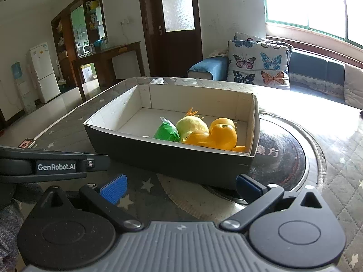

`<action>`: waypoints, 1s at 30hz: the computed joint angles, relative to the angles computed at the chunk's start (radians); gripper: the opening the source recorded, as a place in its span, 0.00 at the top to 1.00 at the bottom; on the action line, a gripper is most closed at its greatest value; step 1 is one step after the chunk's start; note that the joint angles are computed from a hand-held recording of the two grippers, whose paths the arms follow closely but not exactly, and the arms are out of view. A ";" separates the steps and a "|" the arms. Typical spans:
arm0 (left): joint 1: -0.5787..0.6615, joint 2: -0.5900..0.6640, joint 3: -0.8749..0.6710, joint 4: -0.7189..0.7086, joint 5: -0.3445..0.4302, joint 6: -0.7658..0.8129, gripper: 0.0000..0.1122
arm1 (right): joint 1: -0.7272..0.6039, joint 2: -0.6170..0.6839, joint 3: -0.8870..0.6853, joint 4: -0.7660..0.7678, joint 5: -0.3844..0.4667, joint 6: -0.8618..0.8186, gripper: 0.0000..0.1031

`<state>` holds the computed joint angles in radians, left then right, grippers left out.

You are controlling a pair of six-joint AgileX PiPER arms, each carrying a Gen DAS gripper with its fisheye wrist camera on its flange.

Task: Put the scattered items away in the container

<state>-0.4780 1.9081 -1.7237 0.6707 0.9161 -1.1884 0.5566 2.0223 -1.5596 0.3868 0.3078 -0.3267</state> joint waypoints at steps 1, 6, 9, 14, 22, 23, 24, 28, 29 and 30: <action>0.003 0.009 -0.013 -0.008 0.005 0.013 0.75 | -0.002 0.006 -0.009 -0.001 0.005 0.002 0.00; 0.022 0.049 -0.065 -0.044 0.024 0.063 0.75 | -0.007 0.042 -0.067 -0.014 0.042 0.020 0.00; 0.033 0.070 -0.094 -0.061 0.032 0.088 0.75 | -0.010 0.064 -0.103 -0.027 0.064 0.034 0.00; 0.050 0.097 -0.131 -0.090 0.042 0.128 0.75 | -0.015 0.101 -0.157 -0.047 0.098 0.059 0.00; 0.073 0.141 -0.186 -0.131 0.063 0.184 0.75 | -0.011 0.147 -0.226 -0.135 0.145 0.154 0.00; 0.075 0.145 -0.190 -0.135 0.066 0.189 0.75 | -0.011 0.155 -0.238 -0.147 0.153 0.165 0.00; 0.077 0.149 -0.195 -0.140 0.070 0.194 0.75 | -0.011 0.163 -0.249 -0.157 0.160 0.175 0.00; 0.088 0.161 -0.207 -0.153 0.076 0.213 0.75 | -0.012 0.185 -0.283 -0.174 0.183 0.194 0.00; 0.091 0.163 -0.208 -0.155 0.075 0.215 0.75 | -0.014 0.192 -0.294 -0.177 0.191 0.200 0.00; 0.093 0.164 -0.208 -0.157 0.076 0.218 0.75 | -0.015 0.199 -0.306 -0.180 0.199 0.206 0.00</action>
